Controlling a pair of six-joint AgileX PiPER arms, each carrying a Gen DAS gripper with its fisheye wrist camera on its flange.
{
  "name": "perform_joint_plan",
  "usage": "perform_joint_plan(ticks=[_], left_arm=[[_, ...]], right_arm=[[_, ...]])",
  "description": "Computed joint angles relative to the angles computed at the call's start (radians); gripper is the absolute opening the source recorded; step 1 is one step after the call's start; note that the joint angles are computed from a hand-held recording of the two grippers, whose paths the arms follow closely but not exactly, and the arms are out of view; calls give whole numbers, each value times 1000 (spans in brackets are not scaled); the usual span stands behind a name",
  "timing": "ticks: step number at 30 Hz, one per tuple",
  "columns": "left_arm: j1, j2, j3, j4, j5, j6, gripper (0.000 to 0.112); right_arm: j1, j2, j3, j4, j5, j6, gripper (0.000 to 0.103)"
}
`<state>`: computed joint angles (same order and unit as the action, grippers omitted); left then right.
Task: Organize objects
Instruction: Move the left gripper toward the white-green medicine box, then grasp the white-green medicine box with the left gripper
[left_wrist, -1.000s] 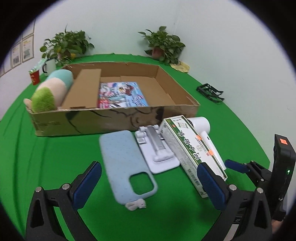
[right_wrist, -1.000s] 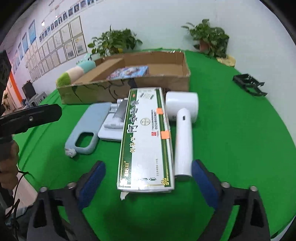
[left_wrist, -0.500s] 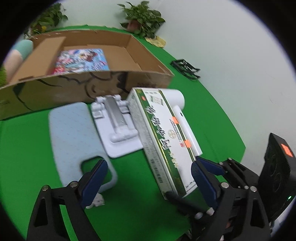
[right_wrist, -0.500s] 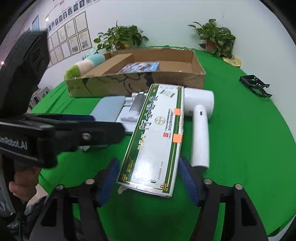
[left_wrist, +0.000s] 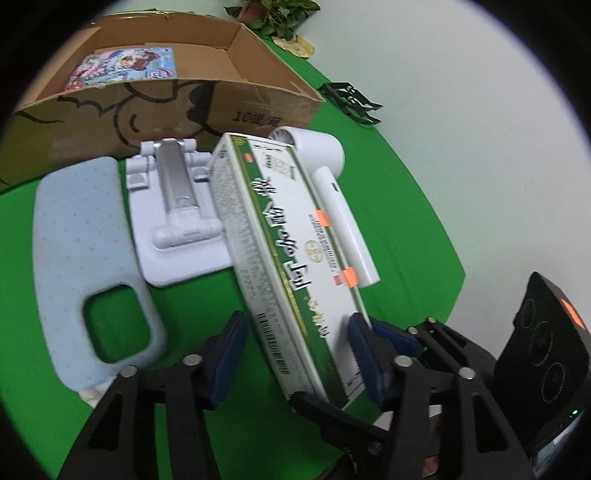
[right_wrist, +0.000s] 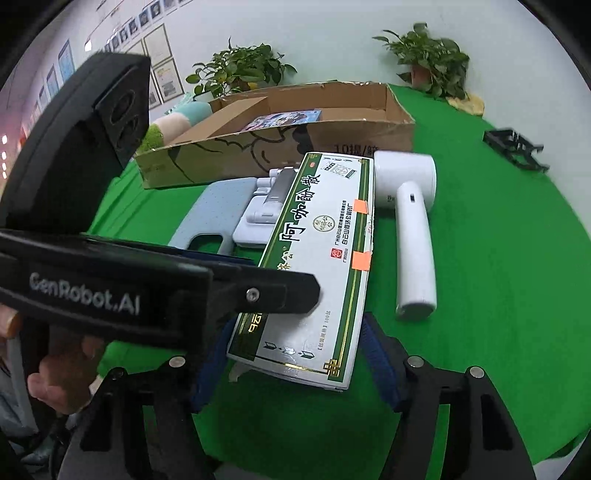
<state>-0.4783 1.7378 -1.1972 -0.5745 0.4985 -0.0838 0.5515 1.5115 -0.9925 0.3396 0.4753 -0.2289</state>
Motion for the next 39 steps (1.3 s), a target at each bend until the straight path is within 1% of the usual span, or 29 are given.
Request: perform_joint_plan(ticks=[1, 3, 4, 6, 9, 10, 15, 19, 22, 28, 32, 39], left_arm=[[-9, -2, -2, 24, 1, -18, 51], [-37, -18, -4, 123, -8, -102, 50], [-40, -27, 2, 139, -15, -112, 50], [-42, -48, 8, 153, -26, -123, 43], [-42, -90, 6, 207, -34, -163, 35], [-42, -100, -5, 231, -27, -181, 34], [-37, -146, -43, 334, -16, -243, 33], [-11, -168, -90, 369, 10, -246, 33], [13, -182, -110, 369, 24, -226, 33], [36, -124, -267, 426, 93, -230, 34], [65, -67, -374, 420, 134, -189, 33], [126, 28, -523, 382, 204, -117, 33]], right_arm=[[-3, -7, 9, 20, 1, -15, 65], [13, -29, 30, -16, -14, 13, 65], [18, -38, 38, -29, -23, 20, 65], [23, -59, 46, -35, -38, 27, 65], [49, -83, 41, -144, -62, 133, 64], [54, -91, 35, -169, -68, 156, 64], [85, -115, -21, -313, -77, 264, 64], [90, -104, -92, -351, -81, 268, 64], [94, -79, -156, -362, -75, 261, 64], [67, 0, -312, -320, -50, 193, 64], [38, 59, -421, -274, -27, 133, 64], [-14, 232, -683, -171, 54, 26, 64]])
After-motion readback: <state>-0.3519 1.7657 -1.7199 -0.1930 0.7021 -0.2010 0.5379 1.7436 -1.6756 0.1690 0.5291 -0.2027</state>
